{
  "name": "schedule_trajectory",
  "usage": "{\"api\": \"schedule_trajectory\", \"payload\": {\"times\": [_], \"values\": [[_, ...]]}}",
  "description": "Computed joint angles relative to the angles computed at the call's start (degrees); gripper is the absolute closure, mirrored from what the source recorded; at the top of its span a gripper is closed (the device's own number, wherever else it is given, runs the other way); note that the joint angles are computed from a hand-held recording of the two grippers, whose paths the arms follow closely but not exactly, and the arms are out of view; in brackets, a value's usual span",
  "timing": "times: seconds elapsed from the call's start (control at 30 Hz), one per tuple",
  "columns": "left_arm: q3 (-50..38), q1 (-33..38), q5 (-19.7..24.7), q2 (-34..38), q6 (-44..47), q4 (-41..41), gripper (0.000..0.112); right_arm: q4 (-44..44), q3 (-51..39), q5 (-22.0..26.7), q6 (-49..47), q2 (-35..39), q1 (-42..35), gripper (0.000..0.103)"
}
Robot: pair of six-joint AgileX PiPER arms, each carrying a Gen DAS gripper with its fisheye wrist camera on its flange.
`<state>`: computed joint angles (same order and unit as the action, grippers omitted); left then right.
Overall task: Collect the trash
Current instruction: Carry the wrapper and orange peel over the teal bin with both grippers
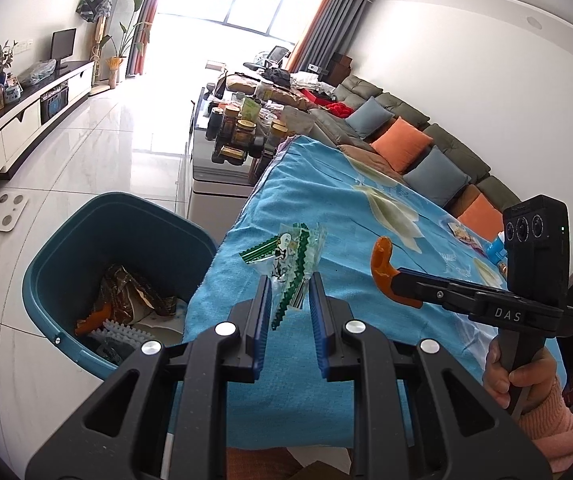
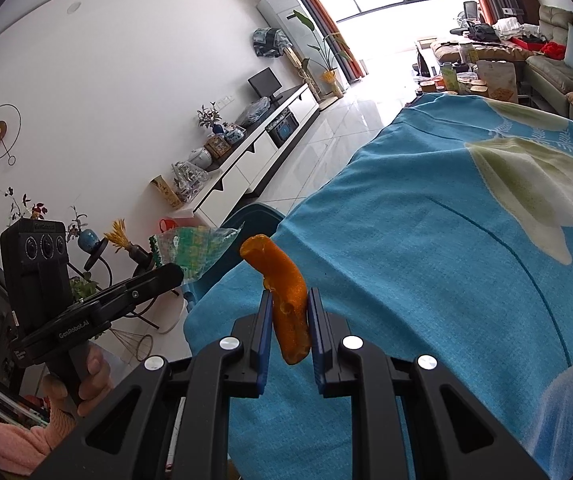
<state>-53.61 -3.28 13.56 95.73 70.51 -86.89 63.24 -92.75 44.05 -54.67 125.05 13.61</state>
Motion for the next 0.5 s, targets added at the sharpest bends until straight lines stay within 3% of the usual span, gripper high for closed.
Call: {"api": "schedule_trajectory", "payload": {"times": [0.5], "values": [[1.68, 1.26, -0.90, -1.34, 2.33, -2.71, 0.093, -1.48, -3.14, 1.04, 1.93, 1.28, 1.31, 0.087]]}}
